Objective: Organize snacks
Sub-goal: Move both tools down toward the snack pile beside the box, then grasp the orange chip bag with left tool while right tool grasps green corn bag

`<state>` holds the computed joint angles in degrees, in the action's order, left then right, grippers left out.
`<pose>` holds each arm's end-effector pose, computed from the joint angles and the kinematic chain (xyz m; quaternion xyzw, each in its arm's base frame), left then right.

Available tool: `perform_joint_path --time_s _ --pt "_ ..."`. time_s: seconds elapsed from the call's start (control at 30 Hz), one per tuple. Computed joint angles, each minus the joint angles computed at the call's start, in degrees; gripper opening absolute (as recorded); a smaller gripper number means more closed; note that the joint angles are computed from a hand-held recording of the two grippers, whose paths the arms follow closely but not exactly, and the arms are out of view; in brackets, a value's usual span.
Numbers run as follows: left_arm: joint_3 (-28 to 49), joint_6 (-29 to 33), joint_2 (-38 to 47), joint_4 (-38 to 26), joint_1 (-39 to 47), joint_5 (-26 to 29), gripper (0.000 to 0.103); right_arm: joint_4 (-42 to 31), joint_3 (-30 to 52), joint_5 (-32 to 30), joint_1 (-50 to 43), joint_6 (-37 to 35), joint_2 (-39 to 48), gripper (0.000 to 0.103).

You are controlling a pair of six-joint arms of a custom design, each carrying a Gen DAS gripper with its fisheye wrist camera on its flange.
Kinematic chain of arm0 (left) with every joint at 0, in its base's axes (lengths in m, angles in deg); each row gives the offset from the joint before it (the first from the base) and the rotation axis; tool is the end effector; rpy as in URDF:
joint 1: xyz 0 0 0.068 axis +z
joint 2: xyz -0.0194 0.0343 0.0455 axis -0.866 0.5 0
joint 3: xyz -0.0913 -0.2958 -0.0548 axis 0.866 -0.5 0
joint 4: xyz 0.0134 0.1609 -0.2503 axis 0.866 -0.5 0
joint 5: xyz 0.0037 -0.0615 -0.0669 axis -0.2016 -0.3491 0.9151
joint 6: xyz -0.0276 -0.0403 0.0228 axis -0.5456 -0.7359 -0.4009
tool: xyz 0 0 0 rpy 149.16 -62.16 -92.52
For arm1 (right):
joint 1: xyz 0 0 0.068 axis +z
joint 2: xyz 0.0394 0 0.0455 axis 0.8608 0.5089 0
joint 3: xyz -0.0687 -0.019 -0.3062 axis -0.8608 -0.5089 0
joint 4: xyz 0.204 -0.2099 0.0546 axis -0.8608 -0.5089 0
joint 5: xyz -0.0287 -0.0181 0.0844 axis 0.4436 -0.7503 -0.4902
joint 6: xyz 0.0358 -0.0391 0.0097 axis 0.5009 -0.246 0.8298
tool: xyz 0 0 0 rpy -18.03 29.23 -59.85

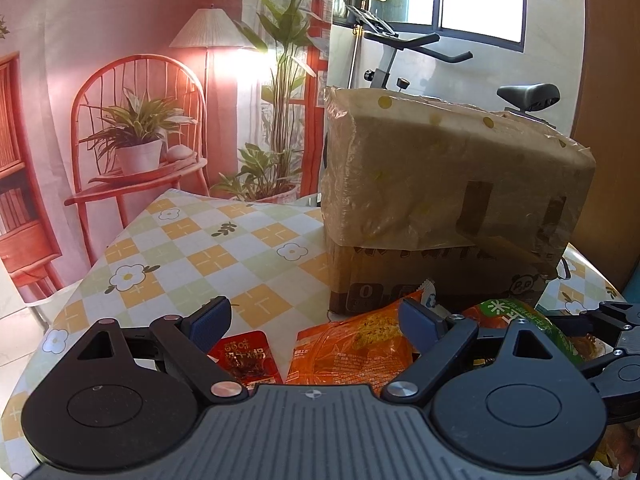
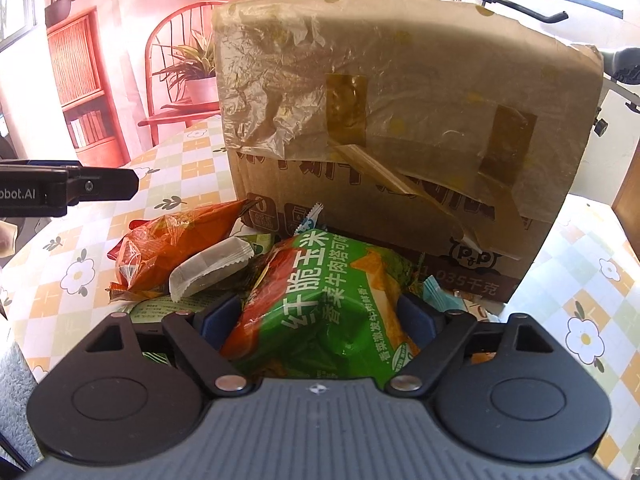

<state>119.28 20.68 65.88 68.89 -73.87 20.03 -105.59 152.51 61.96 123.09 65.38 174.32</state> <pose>0.2161 -0.0622 0.2740 0.2238 0.8489 -0.1309 0.4605 0.1694 0.2866 0.2735 0.0860 0.9068 0.0088 0.4126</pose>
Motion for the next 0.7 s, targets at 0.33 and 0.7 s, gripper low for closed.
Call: perform_joint_path --time_s 0.33,0.7 --pt "-0.8 1.0 0.24 0.52 -0.37 0.44 0.092 0.07 -0.71 1.34 0.9 1.77 -0.77 0.082" --pt "-1.43 3.62 -0.34 0.78 1.43 4.14 0.093 0.36 -1.37 1.92 1.32 2.98 -1.27 0.081"
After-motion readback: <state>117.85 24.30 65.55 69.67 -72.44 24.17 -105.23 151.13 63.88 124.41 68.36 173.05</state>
